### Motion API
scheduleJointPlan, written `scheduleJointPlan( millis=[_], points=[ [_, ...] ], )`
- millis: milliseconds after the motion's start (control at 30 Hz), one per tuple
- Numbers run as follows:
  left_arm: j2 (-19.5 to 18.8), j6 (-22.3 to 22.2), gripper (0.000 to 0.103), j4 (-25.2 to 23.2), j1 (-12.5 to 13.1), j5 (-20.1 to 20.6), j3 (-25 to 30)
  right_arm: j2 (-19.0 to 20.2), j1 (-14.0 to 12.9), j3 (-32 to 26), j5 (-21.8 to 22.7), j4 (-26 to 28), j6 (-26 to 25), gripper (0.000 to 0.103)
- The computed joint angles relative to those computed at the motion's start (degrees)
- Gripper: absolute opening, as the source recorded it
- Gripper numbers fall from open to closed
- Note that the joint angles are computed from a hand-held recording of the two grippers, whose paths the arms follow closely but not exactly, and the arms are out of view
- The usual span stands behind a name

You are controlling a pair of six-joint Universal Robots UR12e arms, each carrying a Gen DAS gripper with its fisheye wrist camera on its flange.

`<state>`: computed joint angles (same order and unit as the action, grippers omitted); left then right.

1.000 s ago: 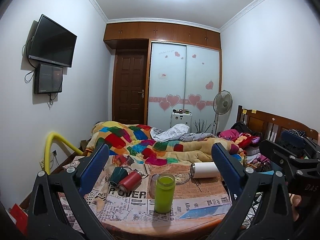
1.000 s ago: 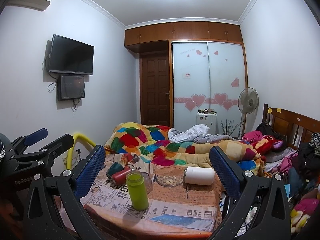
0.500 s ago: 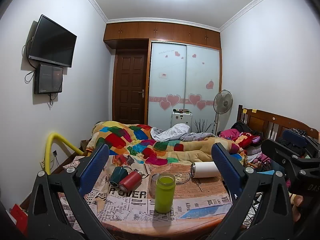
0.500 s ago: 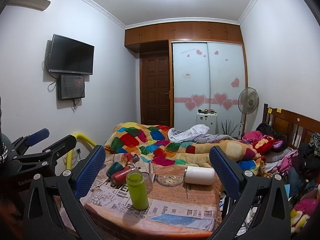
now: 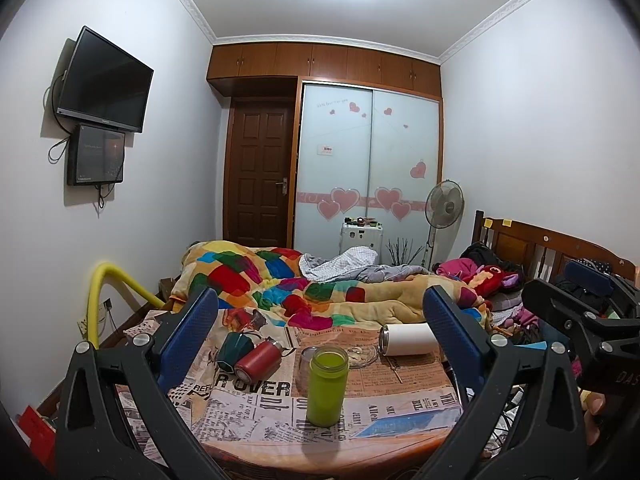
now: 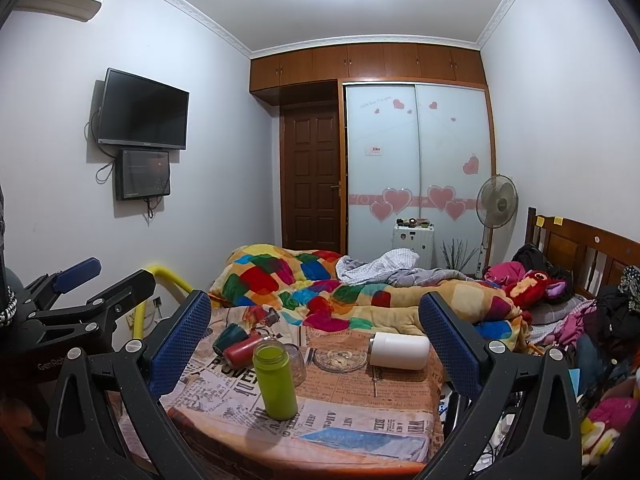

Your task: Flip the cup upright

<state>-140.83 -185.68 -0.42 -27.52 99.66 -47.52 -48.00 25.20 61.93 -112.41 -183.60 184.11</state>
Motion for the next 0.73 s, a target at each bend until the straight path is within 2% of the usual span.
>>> scheduleJointPlan(
  millis=[733],
  points=[
    [0.09, -0.26, 0.103, 0.5, 0.04, -0.41, -0.58, 0.05, 0.1, -0.49, -0.02, 1.01, 0.06, 0.103]
  ],
)
